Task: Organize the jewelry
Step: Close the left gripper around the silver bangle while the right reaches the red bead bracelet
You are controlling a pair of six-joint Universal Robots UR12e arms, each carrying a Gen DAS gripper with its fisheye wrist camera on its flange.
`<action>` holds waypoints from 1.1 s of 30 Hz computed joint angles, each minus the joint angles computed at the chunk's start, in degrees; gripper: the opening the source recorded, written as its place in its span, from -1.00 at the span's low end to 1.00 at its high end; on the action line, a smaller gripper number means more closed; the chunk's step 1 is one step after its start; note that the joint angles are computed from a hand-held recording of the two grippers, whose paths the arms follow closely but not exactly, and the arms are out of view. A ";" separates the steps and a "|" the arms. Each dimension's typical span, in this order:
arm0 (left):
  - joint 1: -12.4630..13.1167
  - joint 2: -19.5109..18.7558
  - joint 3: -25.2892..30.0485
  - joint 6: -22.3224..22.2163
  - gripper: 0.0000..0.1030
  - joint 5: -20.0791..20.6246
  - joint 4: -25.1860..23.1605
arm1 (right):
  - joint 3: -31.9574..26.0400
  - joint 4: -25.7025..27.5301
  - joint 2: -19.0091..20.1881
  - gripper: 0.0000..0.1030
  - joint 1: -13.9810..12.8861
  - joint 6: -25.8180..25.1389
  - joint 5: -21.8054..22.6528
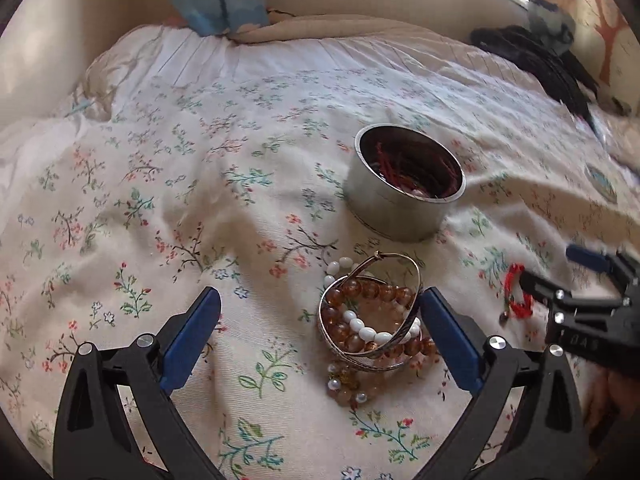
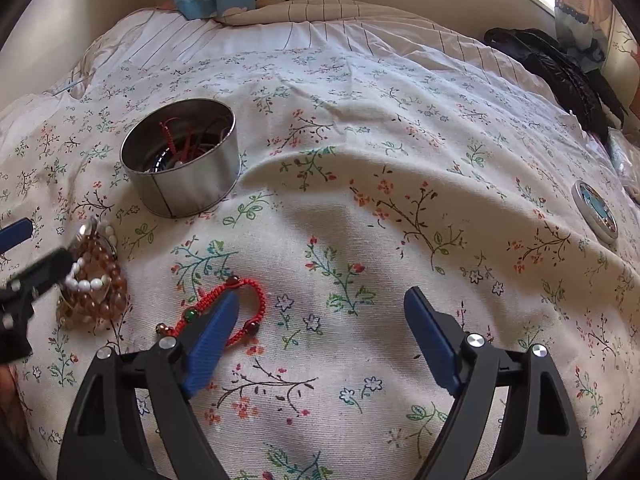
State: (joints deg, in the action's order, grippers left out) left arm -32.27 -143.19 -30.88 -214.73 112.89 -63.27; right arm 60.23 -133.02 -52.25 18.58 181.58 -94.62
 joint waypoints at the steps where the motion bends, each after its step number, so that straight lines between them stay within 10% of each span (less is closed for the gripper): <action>1: 0.36 0.99 -1.80 -2.71 0.88 0.06 1.44 | -0.02 -0.06 0.04 0.60 0.00 -0.08 -0.02; 5: 1.77 4.82 -8.63 -13.89 0.87 1.11 4.02 | 0.03 -0.33 0.01 0.63 0.03 0.02 0.09; 11: 4.63 10.11 -20.28 -23.51 0.87 -9.69 15.70 | 1.36 -2.41 -0.86 0.63 -0.75 1.84 3.13; 15: 5.08 10.35 -21.78 -23.58 0.87 -13.52 19.97 | 2.84 -4.11 -1.80 0.63 -1.84 4.28 7.09; 22: 3.39 7.08 -14.90 -14.84 0.84 -6.46 15.51 | 2.96 -4.87 -1.75 0.49 -1.79 -0.36 13.77; 29: 3.19 3.38 -7.11 -9.68 0.30 -7.59 5.19 | 0.89 -1.89 -0.42 0.29 -1.11 -1.65 12.72; 33: 3.87 3.94 -8.23 -11.76 -0.47 -10.20 3.11 | -0.40 2.15 0.35 -0.34 -1.24 -2.02 13.64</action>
